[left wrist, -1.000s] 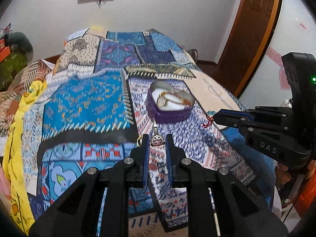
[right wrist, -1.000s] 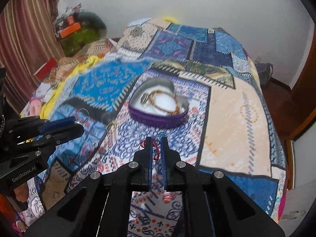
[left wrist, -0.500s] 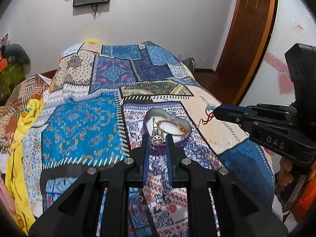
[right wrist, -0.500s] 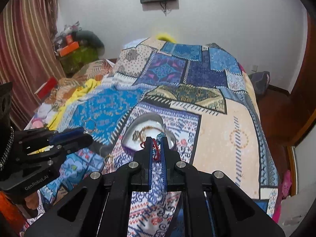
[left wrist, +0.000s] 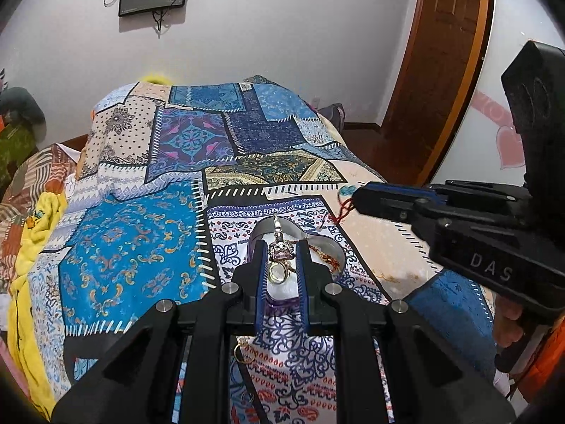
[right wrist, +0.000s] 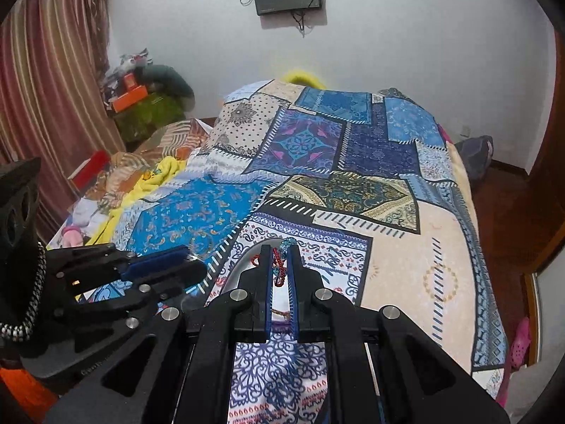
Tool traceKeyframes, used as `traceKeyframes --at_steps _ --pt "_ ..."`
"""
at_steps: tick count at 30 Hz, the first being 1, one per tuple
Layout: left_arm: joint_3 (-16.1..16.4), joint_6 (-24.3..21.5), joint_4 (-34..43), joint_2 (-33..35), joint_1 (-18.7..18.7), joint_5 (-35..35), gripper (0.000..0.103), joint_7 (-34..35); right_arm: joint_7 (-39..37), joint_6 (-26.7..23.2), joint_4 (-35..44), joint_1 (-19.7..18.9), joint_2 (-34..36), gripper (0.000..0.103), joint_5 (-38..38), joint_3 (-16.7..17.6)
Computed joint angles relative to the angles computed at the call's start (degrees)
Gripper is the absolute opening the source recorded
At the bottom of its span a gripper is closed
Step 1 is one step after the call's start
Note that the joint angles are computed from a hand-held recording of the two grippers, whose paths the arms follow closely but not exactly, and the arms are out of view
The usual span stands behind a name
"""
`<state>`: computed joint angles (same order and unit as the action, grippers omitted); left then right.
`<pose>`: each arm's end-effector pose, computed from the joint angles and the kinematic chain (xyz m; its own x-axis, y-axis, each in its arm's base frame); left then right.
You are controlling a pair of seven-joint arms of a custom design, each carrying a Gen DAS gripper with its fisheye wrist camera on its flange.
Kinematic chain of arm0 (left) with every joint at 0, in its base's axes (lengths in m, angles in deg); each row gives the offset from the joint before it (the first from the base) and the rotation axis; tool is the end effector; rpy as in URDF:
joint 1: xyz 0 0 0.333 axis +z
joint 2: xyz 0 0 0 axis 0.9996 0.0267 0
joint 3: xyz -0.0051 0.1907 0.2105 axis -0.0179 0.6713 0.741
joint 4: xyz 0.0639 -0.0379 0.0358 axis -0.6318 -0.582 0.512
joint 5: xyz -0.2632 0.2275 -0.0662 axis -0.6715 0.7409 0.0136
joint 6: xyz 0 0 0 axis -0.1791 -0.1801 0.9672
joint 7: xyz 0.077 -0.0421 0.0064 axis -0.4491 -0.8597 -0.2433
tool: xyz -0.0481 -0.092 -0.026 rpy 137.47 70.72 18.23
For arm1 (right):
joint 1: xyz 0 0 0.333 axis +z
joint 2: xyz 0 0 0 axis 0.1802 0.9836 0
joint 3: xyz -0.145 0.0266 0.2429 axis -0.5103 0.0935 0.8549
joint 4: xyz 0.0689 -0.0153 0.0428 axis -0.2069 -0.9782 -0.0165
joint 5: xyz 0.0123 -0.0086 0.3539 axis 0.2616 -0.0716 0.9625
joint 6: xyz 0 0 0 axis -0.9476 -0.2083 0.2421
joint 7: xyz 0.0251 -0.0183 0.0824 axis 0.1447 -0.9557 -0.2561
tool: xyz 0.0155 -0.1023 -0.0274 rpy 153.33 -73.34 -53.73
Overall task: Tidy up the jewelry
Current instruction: 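Carry the charm with the left gripper while the right gripper carries the red bracelet over the tin, then open the left gripper dropping the charm while the right gripper drops the red bracelet into the tin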
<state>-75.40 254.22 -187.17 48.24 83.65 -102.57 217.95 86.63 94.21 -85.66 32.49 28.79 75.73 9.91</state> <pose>0.4924 -0.1921 0.3911 -0.3452 -0.9266 0.1490 -0.6707 0.1326 -0.7298 0.4593 0.2533 0.4495 0.3678 -0.9165 -0.1573 -0.6942 -0.1581 -0.7022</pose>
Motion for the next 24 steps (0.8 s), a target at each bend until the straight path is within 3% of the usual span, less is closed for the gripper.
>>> traceKeyframes --at_steps 13,24 --pt "0.86 -2.57 3.33 6.60 1.61 17.45 0.014 -13.51 -11.36 -6.21 4.99 -0.01 6.27 0.007 11.99 -0.26" --pt "-0.30 -4.27 4.82 9.43 4.11 29.01 0.014 -23.12 -15.01 -10.12 6.09 -0.63 8.02 0.007 14.64 -0.42"
